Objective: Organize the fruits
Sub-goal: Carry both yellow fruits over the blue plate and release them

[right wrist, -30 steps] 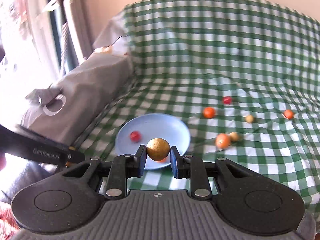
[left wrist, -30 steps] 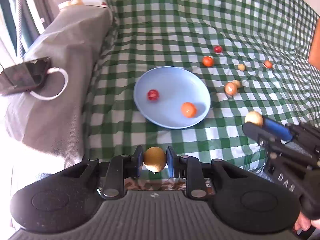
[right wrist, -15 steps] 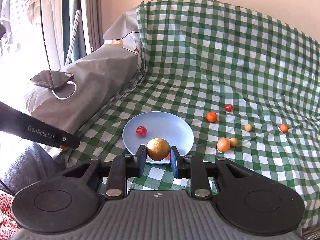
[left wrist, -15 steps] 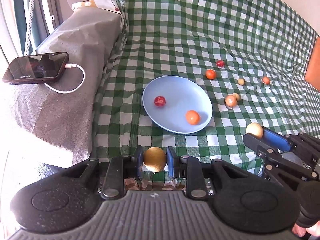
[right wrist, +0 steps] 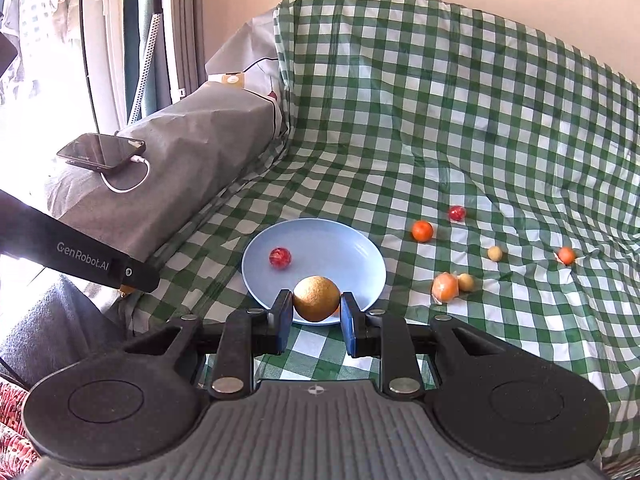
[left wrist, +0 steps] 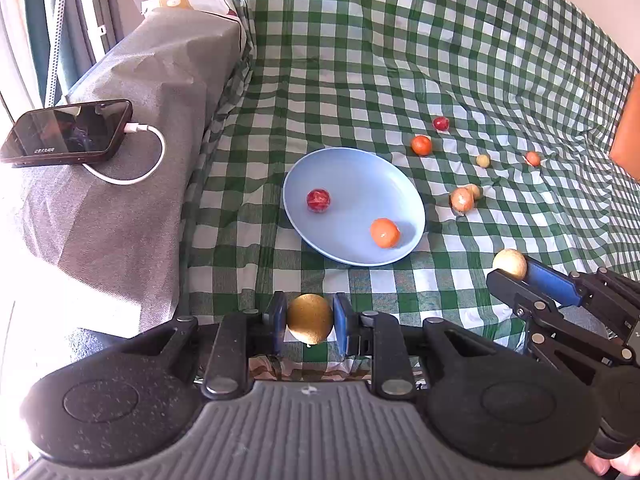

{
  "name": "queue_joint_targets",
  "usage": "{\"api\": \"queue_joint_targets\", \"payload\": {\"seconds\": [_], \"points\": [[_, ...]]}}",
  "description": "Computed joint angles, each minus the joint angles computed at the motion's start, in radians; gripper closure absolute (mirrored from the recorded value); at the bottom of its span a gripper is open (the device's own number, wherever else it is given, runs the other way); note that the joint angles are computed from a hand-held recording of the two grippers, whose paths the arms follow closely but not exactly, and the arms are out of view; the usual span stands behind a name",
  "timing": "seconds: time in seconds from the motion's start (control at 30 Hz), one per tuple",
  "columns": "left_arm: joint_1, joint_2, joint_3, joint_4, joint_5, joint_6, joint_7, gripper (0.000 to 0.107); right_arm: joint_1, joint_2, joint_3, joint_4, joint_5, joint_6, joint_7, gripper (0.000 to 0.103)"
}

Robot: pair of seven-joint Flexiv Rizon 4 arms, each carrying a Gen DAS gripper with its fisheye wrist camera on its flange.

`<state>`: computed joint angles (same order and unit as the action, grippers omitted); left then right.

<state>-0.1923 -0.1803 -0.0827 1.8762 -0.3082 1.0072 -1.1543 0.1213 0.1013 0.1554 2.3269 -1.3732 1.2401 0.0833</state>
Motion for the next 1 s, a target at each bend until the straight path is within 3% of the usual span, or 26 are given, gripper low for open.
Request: {"api": "queue_joint_targets", "payload": {"seconds": [0.47, 1.0], "points": [[-0.006, -0.082, -0.006, -0.104, 0.037, -0.021, -0.061, 0.08, -0.004, -0.035, -0.015, -0.017, 0.005, 0.003, 0.004, 0.076], [-0.071, -0.336, -0.004, -0.427, 0.143, -0.056, -0.176, 0.08, -0.019, -0.183, -0.083, -0.112, -0.039, 0.052, 0.007, 0.076]]}}
